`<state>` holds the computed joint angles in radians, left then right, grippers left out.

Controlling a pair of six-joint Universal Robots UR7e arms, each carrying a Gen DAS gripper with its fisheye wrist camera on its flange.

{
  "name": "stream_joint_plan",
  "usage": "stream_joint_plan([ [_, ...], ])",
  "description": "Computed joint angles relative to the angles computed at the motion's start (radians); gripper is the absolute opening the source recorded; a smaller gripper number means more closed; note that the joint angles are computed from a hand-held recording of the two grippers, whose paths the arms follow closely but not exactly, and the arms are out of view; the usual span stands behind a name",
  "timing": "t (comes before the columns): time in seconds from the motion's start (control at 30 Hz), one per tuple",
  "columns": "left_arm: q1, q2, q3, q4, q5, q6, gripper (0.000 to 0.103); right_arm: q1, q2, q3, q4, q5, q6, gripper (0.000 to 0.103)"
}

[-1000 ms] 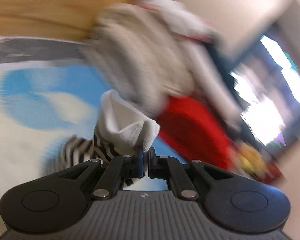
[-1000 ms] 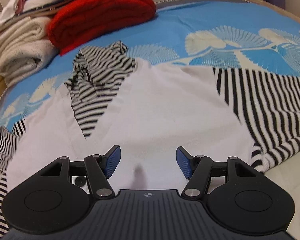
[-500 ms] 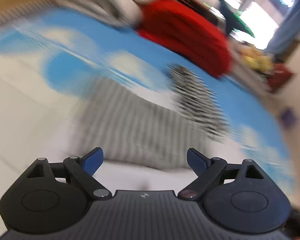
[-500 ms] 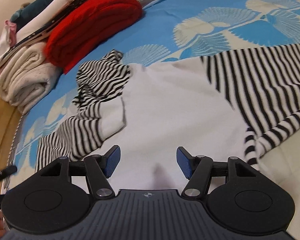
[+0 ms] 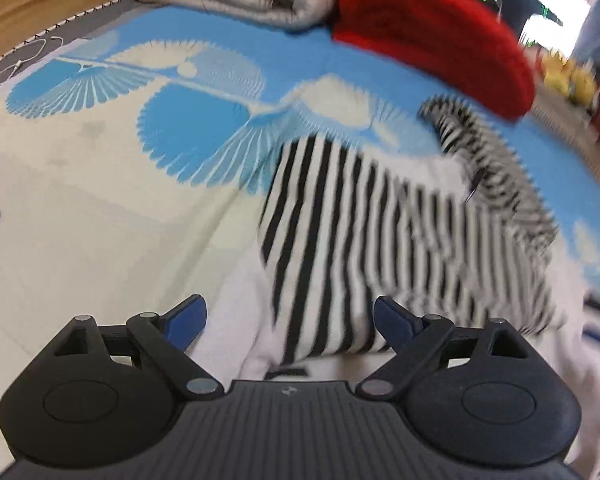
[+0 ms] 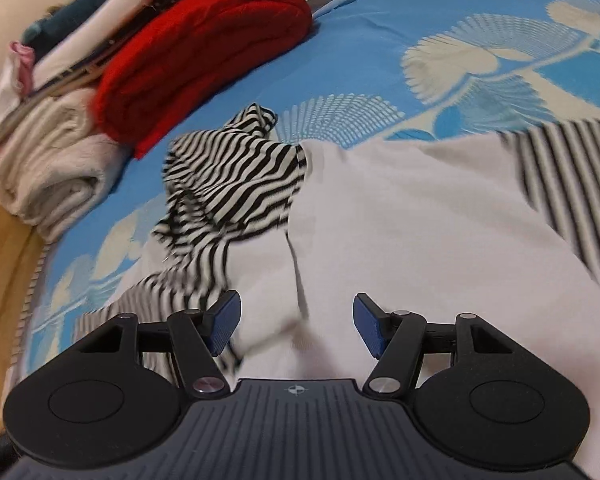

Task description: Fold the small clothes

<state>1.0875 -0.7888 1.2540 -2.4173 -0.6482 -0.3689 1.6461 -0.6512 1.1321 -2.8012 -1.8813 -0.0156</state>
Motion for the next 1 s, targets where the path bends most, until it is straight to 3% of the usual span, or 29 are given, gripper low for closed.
stream_joint_plan([
  [0.1, 0.006, 0.01, -0.016, 0.097, 0.059, -0.042, 0.094, 0.008, 0.103, -0.146, 0.102, -0.041, -0.03, 0.065],
  [0.13, 0.011, 0.014, -0.025, 0.126, 0.07, -0.061, 0.094, 0.016, 0.131, -0.17, 0.082, -0.073, -0.065, 0.066],
  [0.17, 0.014, 0.011, -0.028, 0.158, 0.08, -0.083, 0.094, 0.026, 0.149, -0.169, 0.025, -0.098, -0.136, 0.061],
  [0.2, 0.018, 0.011, -0.032, 0.187, 0.092, -0.101, 0.094, 0.038, 0.162, -0.173, -0.003, -0.124, -0.213, 0.017],
  [0.23, 0.019, 0.011, -0.036, 0.209, 0.103, -0.113, 0.094, 0.048, 0.165, -0.176, 0.002, -0.143, -0.26, 0.002],
  [0.33, 0.015, 0.003, -0.027, 0.235, 0.166, -0.13, 0.094, 0.067, 0.12, -0.104, -0.117, -0.128, -0.289, 0.003],
  [0.4, 0.012, 0.003, -0.021, 0.241, 0.239, -0.134, 0.094, 0.073, 0.079, -0.065, -0.153, -0.134, -0.262, 0.003],
  [0.47, 0.013, 0.004, -0.036, 0.326, 0.285, -0.193, 0.094, 0.071, 0.055, -0.054, -0.113, -0.171, -0.198, 0.003],
  [0.53, 0.021, -0.003, -0.046, 0.357, 0.263, -0.221, 0.094, 0.051, 0.058, -0.051, -0.077, -0.181, -0.224, 0.005],
  [0.57, 0.023, -0.008, -0.049, 0.367, 0.249, -0.24, 0.094, 0.038, 0.069, -0.067, -0.003, -0.202, -0.232, 0.006],
  [0.6, 0.023, -0.013, -0.045, 0.354, 0.241, -0.247, 0.094, 0.025, 0.075, -0.067, 0.029, -0.212, -0.22, 0.009],
  [0.67, 0.016, -0.022, -0.019, 0.252, 0.232, -0.198, 0.094, 0.018, 0.052, -0.041, -0.015, -0.179, -0.186, 0.028],
  [0.7, 0.011, -0.023, -0.004, 0.174, 0.229, -0.148, 0.094, 0.021, 0.05, -0.04, -0.044, -0.196, -0.166, 0.052],
  [0.73, 0.005, -0.023, 0.011, 0.088, 0.221, -0.086, 0.094, 0.022, 0.049, -0.035, -0.096, -0.195, -0.161, 0.059],
  [0.83, -0.008, -0.002, 0.013, -0.044, 0.194, 0.031, 0.094, 0.021, 0.062, -0.051, -0.16, -0.144, -0.271, 0.055],
  [0.93, -0.016, 0.026, -0.015, -0.03, 0.162, 0.057, 0.094, 0.019, 0.093, -0.111, -0.047, -0.06, -0.421, 0.051],
  [1.0, -0.019, 0.043, -0.032, 0.01, 0.16, 0.053, 0.094, 0.026, 0.145, -0.185, 0.027, -0.086, -0.526, 0.055],
])
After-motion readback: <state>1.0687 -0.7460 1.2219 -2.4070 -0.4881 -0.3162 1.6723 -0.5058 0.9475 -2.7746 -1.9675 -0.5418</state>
